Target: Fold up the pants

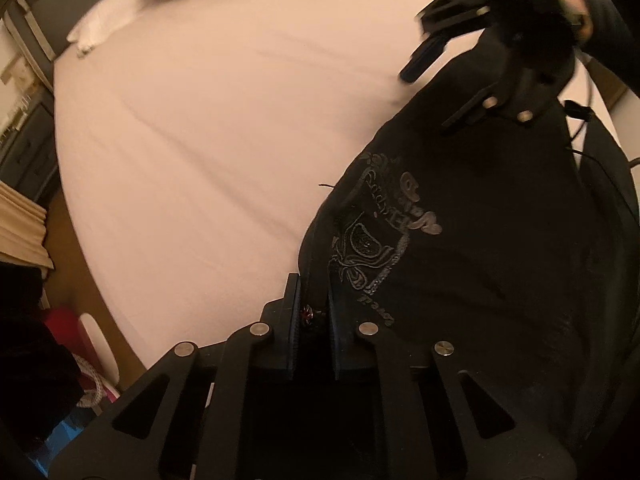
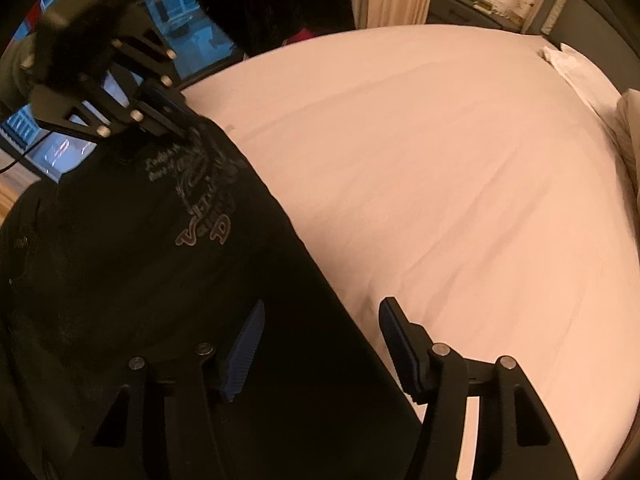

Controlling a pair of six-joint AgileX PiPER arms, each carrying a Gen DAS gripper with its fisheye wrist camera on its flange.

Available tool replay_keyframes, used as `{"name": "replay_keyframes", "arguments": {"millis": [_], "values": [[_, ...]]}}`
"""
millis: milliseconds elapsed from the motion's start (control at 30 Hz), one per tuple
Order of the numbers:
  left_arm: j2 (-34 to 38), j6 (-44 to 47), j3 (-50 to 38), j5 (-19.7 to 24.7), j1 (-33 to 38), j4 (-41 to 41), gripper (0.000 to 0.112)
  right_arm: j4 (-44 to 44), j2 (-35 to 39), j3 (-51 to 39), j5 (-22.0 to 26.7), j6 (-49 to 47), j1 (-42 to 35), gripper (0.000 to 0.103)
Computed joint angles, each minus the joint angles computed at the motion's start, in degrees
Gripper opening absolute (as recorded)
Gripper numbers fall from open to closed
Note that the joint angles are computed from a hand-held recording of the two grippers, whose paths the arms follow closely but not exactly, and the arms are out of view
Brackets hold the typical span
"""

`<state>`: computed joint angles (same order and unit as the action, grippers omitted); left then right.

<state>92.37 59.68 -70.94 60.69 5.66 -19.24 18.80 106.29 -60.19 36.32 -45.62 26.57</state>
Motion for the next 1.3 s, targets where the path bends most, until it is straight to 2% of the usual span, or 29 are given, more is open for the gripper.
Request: {"name": "replay_keyframes", "arguments": {"millis": [67, 200, 267, 333, 433, 467, 500, 567, 667, 733, 933, 1100, 1233, 1300], "values": [[-3.35, 3.26, 2.98, -2.22, 1.04, -1.25, 0.011, -1.58, 1.33, -1.61, 1.09, 0.98, 0.62, 0.054], [-10.46, 9.05, 10.12, -4.83, 3.11, -3.14, 0.011, -2.65, 3.53, -4.66, 3.18, 2.28, 0.23, 0.054], [-11.47, 9.93, 11.02, -4.87, 3.6, -3.64, 0.011, -2.39, 4.9, -6.39, 5.04, 2.34, -0.63, 0.054], [-11.96, 9.42, 13.34, -7.31, 2.17, -3.74, 0.011, -2.55, 5.97, -8.04, 7.1, 2.65, -1.02, 0.049], [-13.83, 6.79, 16.82, -10.99, -1.63, -2.62, 0.011, -1.94, 6.35, -9.8, 10.04, 2.52, -1.42, 0.03], [-13.57, 6.83, 16.53, -11.28, -1.44, -2.58, 0.011, -1.74, 5.8, -9.85, 10.65, 2.35, -1.51, 0.019], [-15.62, 5.43, 18.54, -11.13, -2.47, -1.99, 0.011, -1.52, 4.87, -9.83, 11.39, 2.67, -1.7, 0.014], [-16.39, 3.97, 18.89, -11.67, -3.06, -1.49, 0.011, -0.94, 2.98, -9.81, 12.84, 3.86, -2.84, 0.011], [-17.84, 2.15, 19.96, -12.51, -3.75, -0.82, 0.011, 0.26, -0.97, -7.54, 12.28, 6.92, -3.71, 0.007], [-19.25, 1.17, 20.64, -12.54, -3.91, -0.45, 0.011, 1.82, -4.86, -3.29, 10.15, 8.79, -3.63, 0.006], [-25.38, -2.96, 23.02, -11.44, -4.96, 0.6, 0.011, 18.31, -9.32, 4.62, 5.36, 15.28, -7.91, 0.006], [-32.42, -12.17, 26.07, -10.64, -10.63, 5.83, 0.01, 29.88, -13.23, 11.6, 0.49, 12.61, -8.8, 0.006], [-39.37, -20.33, 28.27, -7.57, -15.14, 9.48, 0.01, 36.33, -19.1, 18.8, 2.64, 10.15, -12.16, 0.006], [-43.17, -24.22, 29.29, -5.05, -17.79, 10.54, 0.01, 39.28, -21.21, 22.25, 1.69, 10.43, -10.52, 0.006]]}}
